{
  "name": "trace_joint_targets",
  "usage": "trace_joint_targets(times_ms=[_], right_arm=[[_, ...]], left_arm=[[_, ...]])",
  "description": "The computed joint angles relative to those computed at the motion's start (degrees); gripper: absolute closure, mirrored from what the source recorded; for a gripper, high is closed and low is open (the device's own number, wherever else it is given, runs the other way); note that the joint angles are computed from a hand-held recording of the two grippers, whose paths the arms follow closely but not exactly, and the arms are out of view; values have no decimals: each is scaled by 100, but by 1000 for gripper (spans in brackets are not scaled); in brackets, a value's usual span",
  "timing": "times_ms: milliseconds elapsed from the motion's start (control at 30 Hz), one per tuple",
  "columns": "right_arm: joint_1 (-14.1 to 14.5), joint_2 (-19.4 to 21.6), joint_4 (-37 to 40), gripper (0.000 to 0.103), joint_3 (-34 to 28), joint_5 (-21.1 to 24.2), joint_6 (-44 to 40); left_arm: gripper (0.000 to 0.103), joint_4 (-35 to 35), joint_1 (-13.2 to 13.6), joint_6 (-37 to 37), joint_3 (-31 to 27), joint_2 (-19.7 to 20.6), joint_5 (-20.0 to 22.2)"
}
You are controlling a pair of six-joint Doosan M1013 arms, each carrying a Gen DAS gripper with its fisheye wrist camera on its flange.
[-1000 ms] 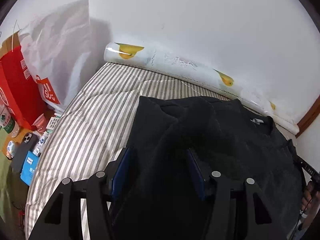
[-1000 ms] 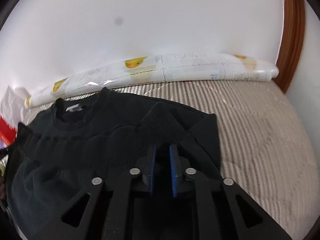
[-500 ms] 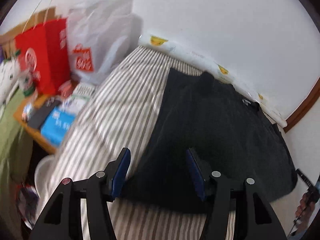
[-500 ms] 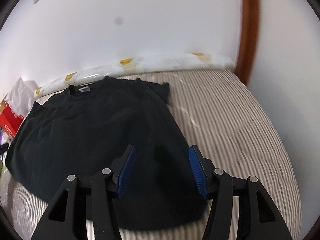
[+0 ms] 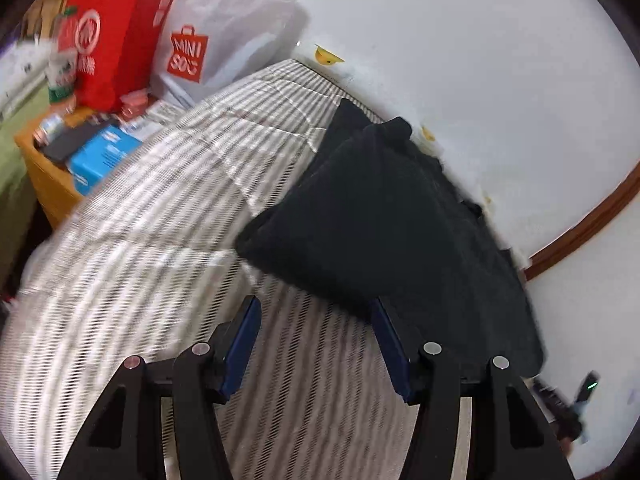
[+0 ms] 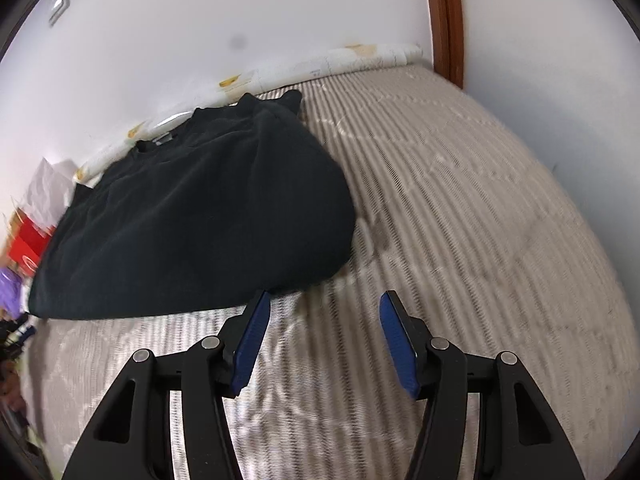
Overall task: Fold small clothes
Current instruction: 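Press the folded sweatshirt flat with both open tools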
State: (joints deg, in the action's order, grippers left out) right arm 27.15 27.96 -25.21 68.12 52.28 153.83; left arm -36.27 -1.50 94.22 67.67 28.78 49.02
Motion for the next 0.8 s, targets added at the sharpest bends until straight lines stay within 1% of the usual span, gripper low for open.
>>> trace_joint_targets(times_ms=[67, 167, 300, 433, 533, 633, 700, 733, 767, 800], right_arm=[[-25, 14, 154, 44, 9, -135, 5], [-32, 70, 124, 41, -51, -129, 123], [-99, 47, 141, 38, 20, -421, 401], [-186, -3, 153, 33, 151, -856, 821], [-245, 13, 132, 32, 169, -1062, 1049], [-276, 92, 75, 32, 52, -1031, 1212], [-278, 174, 97, 32, -95, -890, 1198], [-274, 217, 135, 32, -170, -832, 1108], [-257, 268, 127, 39, -267, -695, 1022], [-224, 349, 50, 59, -415, -475, 898]], left_arm=[[48, -197, 8, -21, -16, 43, -67], [48, -323, 0, -82, -108, 129, -110], [48, -377, -25, -145, -239, 236, -167], [48, -215, -94, -258, -316, 292, -318], [49, -76, -132, -347, -386, 328, -353], [50, 217, -182, -523, -477, 357, -323], [59, 611, -232, -739, -517, 355, -309], [63, 795, -255, -840, -521, 346, -308], [70, 790, -253, -855, -526, 350, -279], [76, 675, -232, -814, -523, 355, -233]])
